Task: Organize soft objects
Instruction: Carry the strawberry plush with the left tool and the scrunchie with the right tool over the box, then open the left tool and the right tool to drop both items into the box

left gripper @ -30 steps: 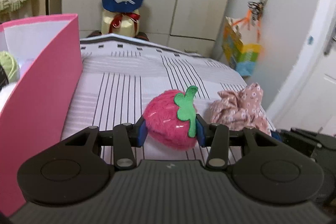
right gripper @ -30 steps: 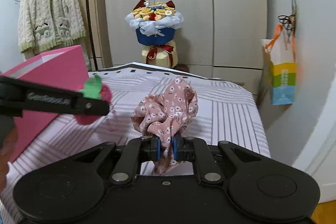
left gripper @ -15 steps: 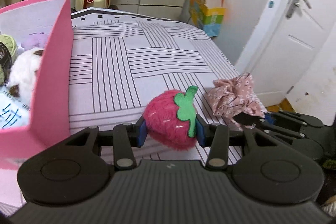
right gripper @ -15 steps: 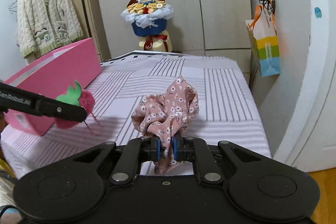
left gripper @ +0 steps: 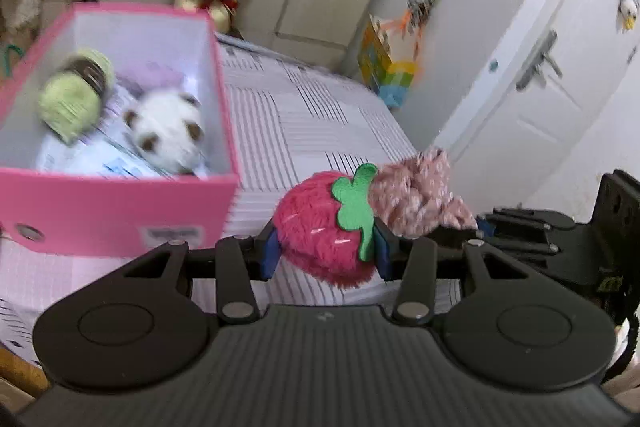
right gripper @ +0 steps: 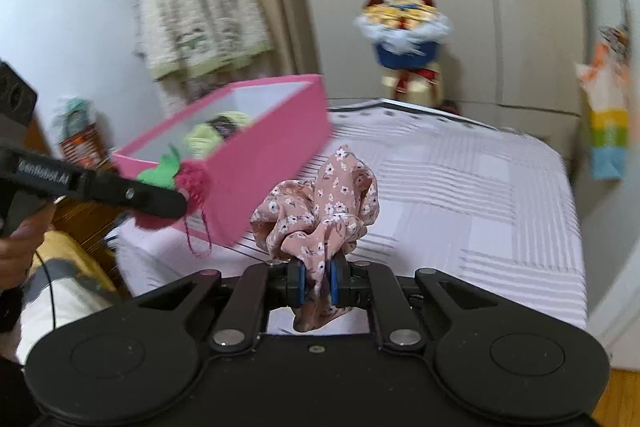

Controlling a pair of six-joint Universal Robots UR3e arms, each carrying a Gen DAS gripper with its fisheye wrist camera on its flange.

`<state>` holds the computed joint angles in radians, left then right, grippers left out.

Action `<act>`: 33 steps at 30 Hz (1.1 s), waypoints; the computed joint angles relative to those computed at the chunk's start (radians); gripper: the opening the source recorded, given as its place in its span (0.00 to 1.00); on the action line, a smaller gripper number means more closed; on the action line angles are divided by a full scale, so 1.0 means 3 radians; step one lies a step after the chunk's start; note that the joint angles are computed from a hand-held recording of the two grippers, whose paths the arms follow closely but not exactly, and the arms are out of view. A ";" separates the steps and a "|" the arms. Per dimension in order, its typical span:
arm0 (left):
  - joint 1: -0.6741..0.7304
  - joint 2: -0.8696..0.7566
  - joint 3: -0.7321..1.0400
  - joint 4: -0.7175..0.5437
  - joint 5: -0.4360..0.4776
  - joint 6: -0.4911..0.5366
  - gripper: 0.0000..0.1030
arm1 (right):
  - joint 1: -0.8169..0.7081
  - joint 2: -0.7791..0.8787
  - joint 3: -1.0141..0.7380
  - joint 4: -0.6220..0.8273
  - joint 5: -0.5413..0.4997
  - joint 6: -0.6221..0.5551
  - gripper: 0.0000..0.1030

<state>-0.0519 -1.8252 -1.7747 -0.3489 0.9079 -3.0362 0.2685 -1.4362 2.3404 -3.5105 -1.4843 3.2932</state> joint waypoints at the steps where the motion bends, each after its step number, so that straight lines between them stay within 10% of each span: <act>1: 0.0049 0.0078 -0.0050 0.0067 0.0035 -0.0020 0.43 | 0.0001 -0.0019 -0.0080 0.0083 0.0074 -0.0014 0.13; 22: 0.0527 -0.0332 0.0624 0.0306 0.0310 -0.0124 0.45 | 0.0433 0.1180 -0.2737 0.0982 -0.0050 -0.0355 0.14; 33: 0.0282 -0.1323 0.2015 -0.0643 0.0826 0.0114 0.45 | 0.0439 0.1951 -0.3790 0.1240 0.0060 -0.0449 0.15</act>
